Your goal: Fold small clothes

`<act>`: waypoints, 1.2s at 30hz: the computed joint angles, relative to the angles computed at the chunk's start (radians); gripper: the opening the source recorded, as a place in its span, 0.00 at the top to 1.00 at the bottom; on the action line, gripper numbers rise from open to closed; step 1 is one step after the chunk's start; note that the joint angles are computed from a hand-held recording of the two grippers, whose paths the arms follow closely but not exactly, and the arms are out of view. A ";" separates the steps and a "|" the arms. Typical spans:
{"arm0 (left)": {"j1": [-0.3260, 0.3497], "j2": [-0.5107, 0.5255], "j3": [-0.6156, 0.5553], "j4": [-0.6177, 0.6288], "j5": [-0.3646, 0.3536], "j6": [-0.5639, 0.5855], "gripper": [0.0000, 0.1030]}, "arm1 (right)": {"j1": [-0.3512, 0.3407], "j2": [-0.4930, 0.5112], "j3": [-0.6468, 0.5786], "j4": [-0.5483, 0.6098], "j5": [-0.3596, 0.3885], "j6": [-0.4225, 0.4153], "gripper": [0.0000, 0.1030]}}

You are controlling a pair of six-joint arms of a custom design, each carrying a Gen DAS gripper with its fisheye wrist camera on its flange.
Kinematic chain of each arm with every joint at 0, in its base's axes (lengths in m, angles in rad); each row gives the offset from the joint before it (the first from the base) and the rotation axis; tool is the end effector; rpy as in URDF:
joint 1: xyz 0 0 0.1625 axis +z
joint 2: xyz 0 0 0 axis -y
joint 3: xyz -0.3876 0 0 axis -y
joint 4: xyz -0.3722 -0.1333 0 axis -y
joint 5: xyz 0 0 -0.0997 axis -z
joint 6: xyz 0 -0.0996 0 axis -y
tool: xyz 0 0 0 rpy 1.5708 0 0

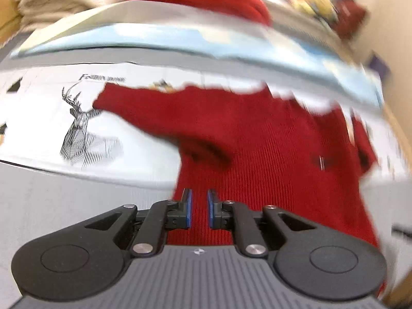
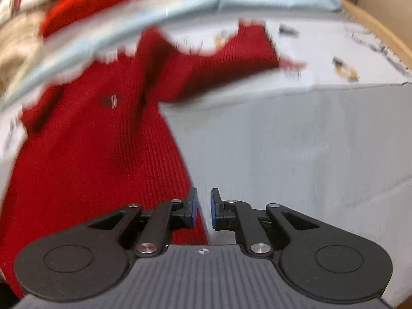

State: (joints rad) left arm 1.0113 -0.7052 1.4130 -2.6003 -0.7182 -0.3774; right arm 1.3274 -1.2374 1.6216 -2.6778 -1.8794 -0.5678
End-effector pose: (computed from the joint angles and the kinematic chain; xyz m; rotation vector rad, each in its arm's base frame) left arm -0.1914 -0.6981 0.1411 0.0419 2.3938 -0.8353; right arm -0.0469 -0.6163 0.3840 0.2577 -2.4819 0.7123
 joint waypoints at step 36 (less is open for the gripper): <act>0.320 0.147 -0.364 -0.529 0.306 0.110 0.85 | 0.007 0.925 -1.360 -0.253 -0.149 0.107 0.87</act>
